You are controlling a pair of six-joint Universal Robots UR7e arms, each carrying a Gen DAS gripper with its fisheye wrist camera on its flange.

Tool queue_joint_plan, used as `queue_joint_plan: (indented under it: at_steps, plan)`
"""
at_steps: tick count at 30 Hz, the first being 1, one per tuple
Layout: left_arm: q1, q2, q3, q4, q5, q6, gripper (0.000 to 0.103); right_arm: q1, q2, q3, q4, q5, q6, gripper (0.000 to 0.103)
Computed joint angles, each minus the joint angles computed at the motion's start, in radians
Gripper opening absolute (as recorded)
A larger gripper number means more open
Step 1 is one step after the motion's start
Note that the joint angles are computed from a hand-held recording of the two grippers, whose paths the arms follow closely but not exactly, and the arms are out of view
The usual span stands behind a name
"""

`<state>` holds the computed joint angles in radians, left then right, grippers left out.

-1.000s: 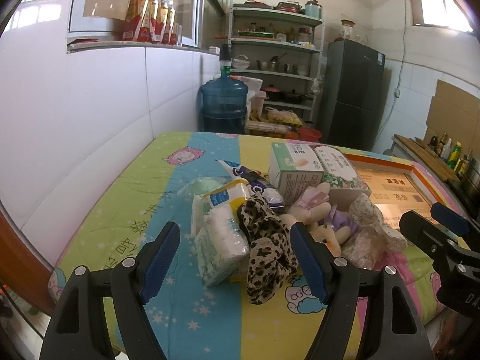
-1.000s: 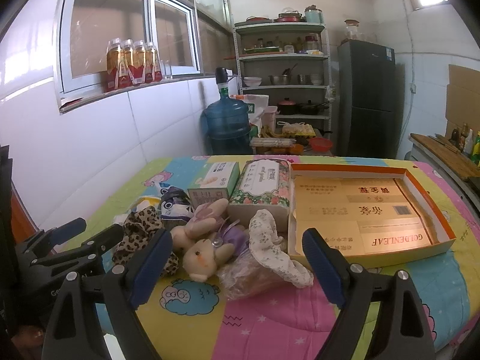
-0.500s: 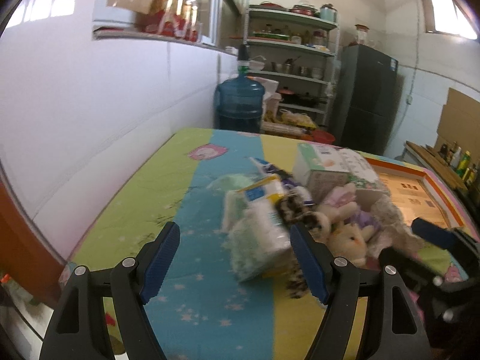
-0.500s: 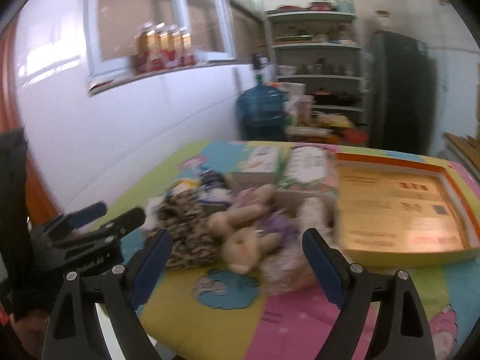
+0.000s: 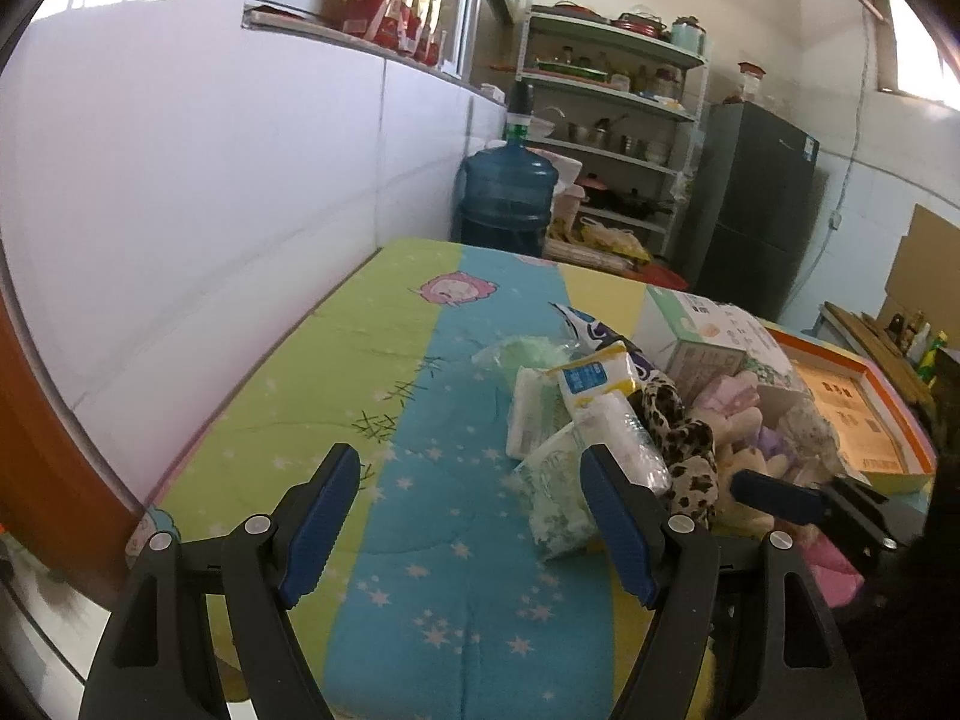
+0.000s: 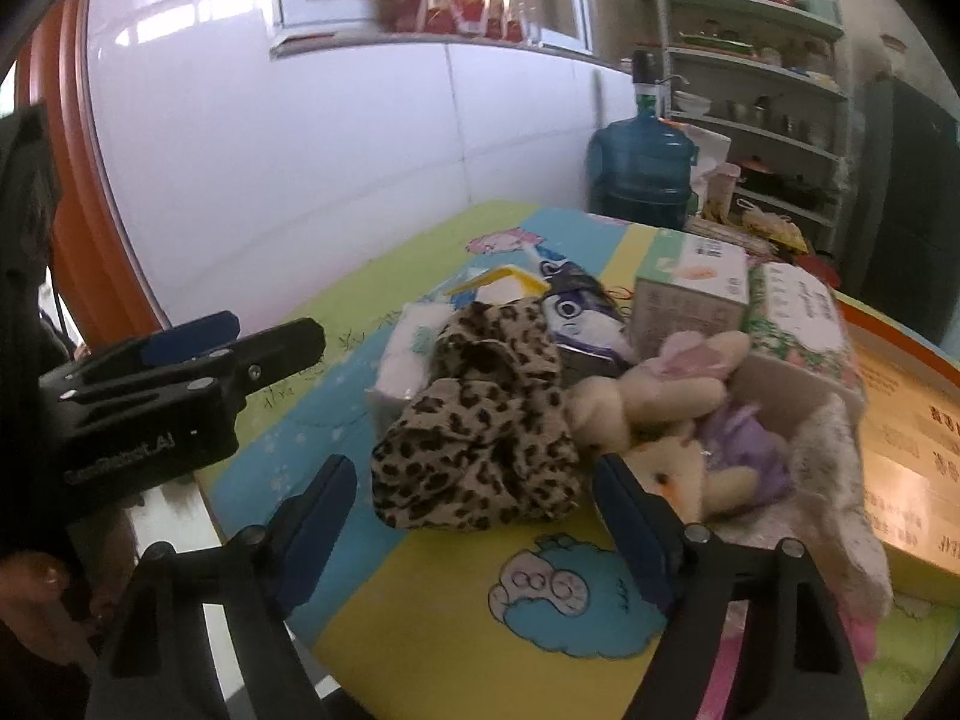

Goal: Organize soft objects
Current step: 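Grasp the leopard-print scrunchie with the right gripper while the left grasps a white tissue pack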

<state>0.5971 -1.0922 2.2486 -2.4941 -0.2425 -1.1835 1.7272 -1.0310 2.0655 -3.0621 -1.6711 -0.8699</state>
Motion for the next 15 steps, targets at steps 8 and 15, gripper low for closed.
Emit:
queue_joint_plan:
  at_steps: [8, 15]
  plan:
    - [0.003, 0.036, 0.029, -0.261, -0.028, 0.197, 0.078, -0.004, 0.023, -0.019, 0.014, -0.026, 0.002, 0.039]
    - [0.0, 0.111, 0.03, -0.517, -0.085, 0.417, 0.078, -0.059, -0.053, -0.034, 0.104, 0.085, 0.063, 0.014]
